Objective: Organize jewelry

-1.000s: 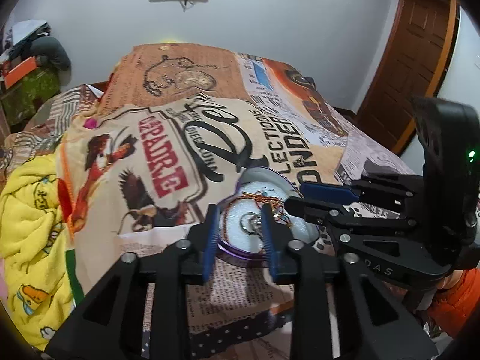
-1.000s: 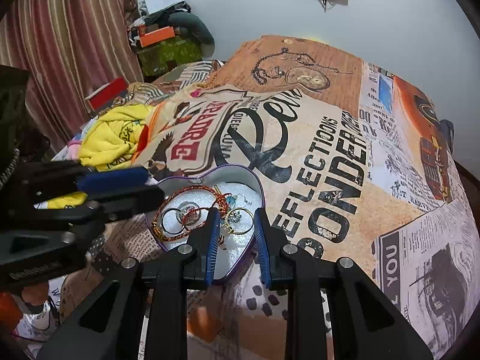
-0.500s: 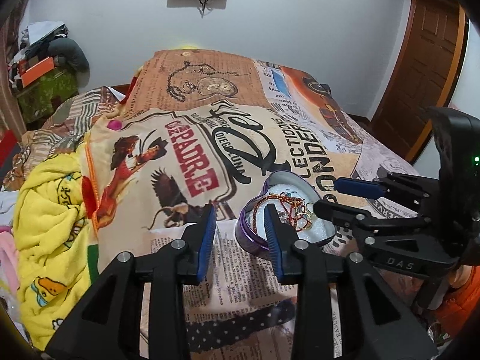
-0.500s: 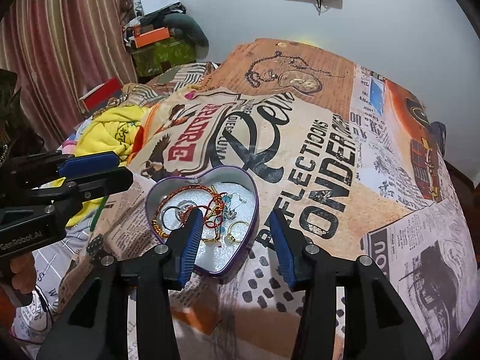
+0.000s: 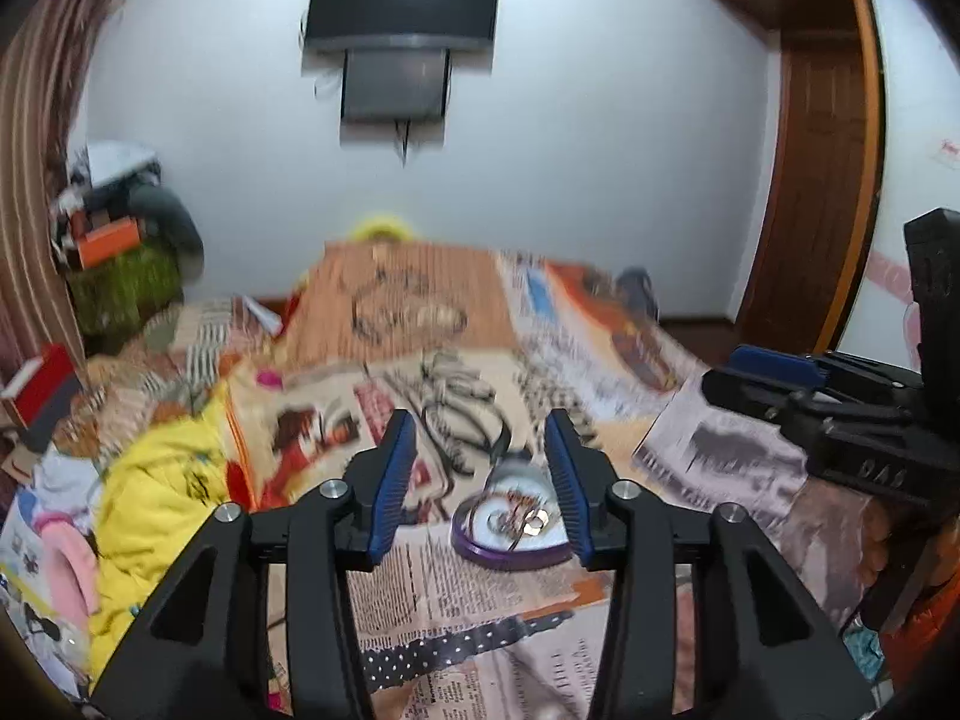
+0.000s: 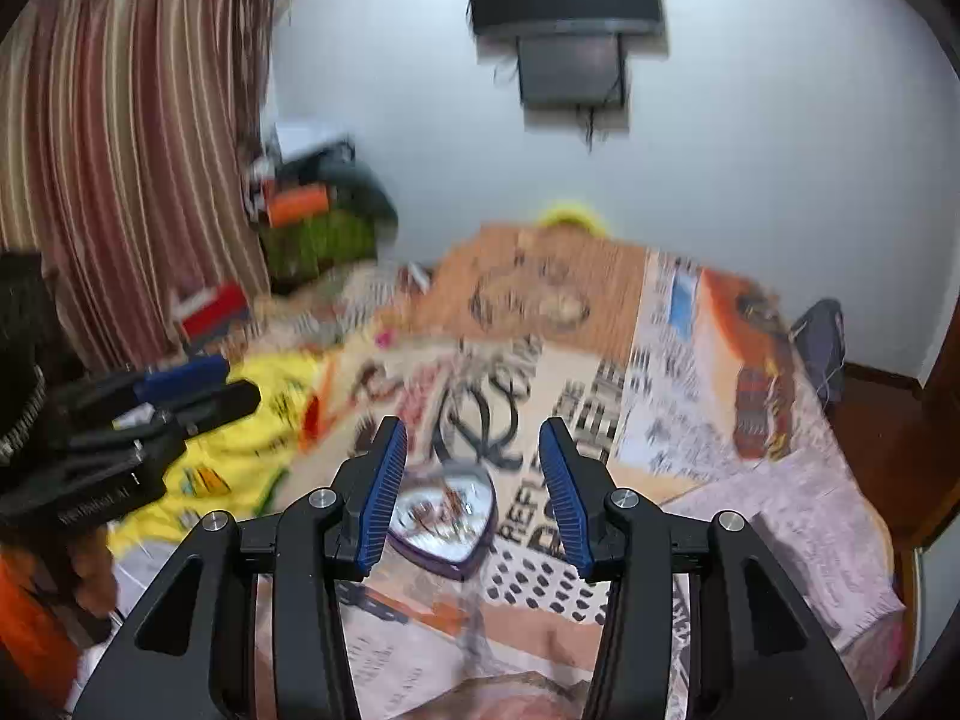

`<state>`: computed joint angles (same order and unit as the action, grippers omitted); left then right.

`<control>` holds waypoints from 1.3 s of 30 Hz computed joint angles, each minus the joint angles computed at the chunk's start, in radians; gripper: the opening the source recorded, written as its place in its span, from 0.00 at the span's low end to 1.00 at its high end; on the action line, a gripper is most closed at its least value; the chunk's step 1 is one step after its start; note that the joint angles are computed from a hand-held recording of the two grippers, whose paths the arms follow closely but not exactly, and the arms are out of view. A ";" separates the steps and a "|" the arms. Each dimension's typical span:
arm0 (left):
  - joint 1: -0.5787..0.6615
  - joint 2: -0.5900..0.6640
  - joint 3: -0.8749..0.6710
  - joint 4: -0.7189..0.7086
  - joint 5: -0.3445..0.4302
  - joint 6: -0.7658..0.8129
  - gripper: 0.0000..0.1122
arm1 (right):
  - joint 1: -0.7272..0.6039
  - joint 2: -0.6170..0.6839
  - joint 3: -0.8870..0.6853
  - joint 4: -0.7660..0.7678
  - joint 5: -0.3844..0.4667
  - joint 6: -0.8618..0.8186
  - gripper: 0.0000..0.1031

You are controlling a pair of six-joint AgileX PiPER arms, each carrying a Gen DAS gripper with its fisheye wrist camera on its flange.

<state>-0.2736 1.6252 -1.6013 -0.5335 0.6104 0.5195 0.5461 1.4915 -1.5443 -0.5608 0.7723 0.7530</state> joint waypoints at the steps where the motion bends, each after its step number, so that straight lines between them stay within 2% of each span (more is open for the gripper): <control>1: -0.002 -0.042 0.031 -0.009 -0.024 0.009 0.46 | 0.026 -0.024 0.004 -0.047 0.011 0.044 0.42; 5: -0.009 -0.183 0.135 -0.043 -0.102 0.049 0.54 | 0.185 -0.109 0.025 -0.318 0.099 0.277 0.61; 8: -0.016 -0.266 0.192 -0.044 -0.145 0.048 0.65 | 0.289 -0.127 0.027 -0.469 0.181 0.392 0.73; 9: -0.015 -0.283 0.205 -0.054 -0.150 0.056 0.66 | 0.325 -0.128 0.021 -0.513 0.216 0.423 0.78; 11: -0.014 -0.321 0.226 -0.058 -0.161 0.050 0.83 | 0.386 -0.128 0.019 -0.588 0.273 0.481 0.86; 13: -0.015 -0.353 0.254 -0.055 -0.192 0.036 0.90 | 0.431 -0.121 0.018 -0.646 0.324 0.527 0.93; 14: -0.013 -0.360 0.258 -0.054 -0.197 0.032 0.90 | 0.447 -0.113 0.014 -0.672 0.347 0.543 0.99; 17: -0.009 -0.381 0.272 -0.042 -0.205 0.006 0.91 | 0.492 -0.101 0.021 -0.734 0.408 0.588 1.00; 39: -0.008 -0.400 0.299 -0.020 -0.198 -0.016 0.91 | 0.526 -0.122 0.061 -0.703 0.433 0.595 1.00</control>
<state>-0.2811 1.2249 -1.3019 -0.5536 0.4123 0.5039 1.0721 1.3696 -1.4837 -1.2641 1.2050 1.3480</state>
